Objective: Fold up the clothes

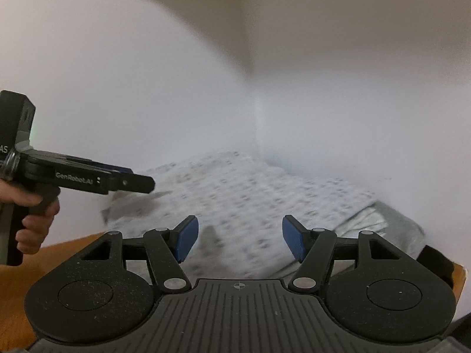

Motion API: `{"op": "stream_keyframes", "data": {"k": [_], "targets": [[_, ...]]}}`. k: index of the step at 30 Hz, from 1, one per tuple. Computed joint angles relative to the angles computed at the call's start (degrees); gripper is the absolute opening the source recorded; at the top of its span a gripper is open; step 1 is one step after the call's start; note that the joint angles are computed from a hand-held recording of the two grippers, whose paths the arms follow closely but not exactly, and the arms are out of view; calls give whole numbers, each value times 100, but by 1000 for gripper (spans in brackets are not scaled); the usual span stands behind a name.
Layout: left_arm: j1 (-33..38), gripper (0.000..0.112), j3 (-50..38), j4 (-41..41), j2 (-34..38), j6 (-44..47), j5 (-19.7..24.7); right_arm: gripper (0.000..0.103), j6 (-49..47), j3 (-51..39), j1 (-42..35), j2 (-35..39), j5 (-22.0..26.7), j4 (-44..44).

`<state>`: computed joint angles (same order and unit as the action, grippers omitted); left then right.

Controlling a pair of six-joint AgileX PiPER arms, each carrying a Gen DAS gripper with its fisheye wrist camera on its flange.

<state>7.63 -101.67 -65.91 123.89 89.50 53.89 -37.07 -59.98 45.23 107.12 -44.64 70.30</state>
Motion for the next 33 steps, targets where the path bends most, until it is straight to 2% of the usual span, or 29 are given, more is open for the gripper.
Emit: {"op": "stream_keyframes", "data": {"k": [3,6,8,11,14,15,17,19,21,27,33], "targets": [[76,71,101,-15,42,35,-7,64,-478,-512,198,259,81,267],[-43,74,68,85,108,-97,-150,62,-960,-606,436,312,76,477],[-63,79,-83,205,267,-226,-162,55,-1757,-984,456,485,181,1054],[215,81,-499,350,537,-379,188,54,-2689,-1272,533,660,-18,1740],[280,81,-452,293,499,-423,263,55,-2872,-1207,622,502,-165,1993],[300,82,-441,292,468,-468,286,57,-2896,-1209,651,462,-211,2067],[396,86,-297,270,342,-460,338,74,-2726,-1007,881,309,-438,2112],[550,99,-185,281,199,-417,515,83,-2702,-975,1166,240,-711,2201],[719,103,0,240,17,-289,641,84,-2698,-1059,1290,249,-773,2202],[1231,103,696,163,-616,37,805,93,-2481,-1457,1657,432,-683,2074],[1914,103,1136,54,-1063,330,1501,101,-2633,-1992,1870,746,-517,2352]]}}
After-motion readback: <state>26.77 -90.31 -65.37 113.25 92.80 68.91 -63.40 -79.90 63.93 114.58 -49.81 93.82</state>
